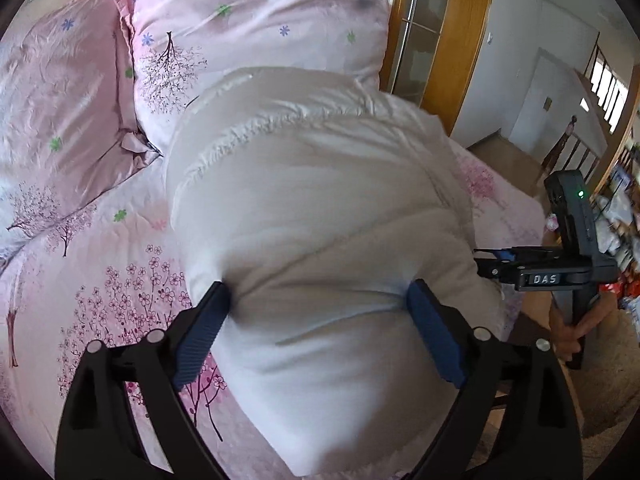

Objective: Fold large clothes

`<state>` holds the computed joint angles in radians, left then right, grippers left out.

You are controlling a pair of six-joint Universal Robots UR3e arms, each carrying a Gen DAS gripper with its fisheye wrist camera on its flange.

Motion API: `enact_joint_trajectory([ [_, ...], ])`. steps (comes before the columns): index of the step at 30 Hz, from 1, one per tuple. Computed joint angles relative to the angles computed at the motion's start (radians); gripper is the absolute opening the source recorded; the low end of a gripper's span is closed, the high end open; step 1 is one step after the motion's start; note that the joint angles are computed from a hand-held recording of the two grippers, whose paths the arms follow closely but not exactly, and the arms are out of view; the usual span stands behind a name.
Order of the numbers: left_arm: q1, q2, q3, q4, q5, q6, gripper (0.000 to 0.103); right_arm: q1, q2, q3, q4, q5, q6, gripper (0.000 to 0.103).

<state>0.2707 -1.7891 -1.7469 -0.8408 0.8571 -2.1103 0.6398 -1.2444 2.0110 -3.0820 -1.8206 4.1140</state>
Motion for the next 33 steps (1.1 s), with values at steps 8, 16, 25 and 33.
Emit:
enact_joint_trajectory([
  [8, -0.017, -0.003, -0.119, 0.239, 0.02, -0.082, 0.094, 0.047, 0.034, -0.091, 0.1, -0.102, 0.013, 0.056],
  [16, -0.018, -0.001, -0.123, 0.253, 0.026, -0.093, 0.095, 0.244, 0.065, -0.184, 0.079, -0.441, 0.03, 0.047],
  [25, -0.014, 0.022, -0.187, 0.32, 0.004, -0.07, 0.095, 0.177, 0.158, -0.243, 0.121, -0.293, -0.007, 0.043],
  [33, 0.091, -0.026, 0.035, 0.064, -0.132, -0.105, 0.092, 0.125, 0.081, -0.173, 0.104, -0.183, -0.01, 0.043],
])
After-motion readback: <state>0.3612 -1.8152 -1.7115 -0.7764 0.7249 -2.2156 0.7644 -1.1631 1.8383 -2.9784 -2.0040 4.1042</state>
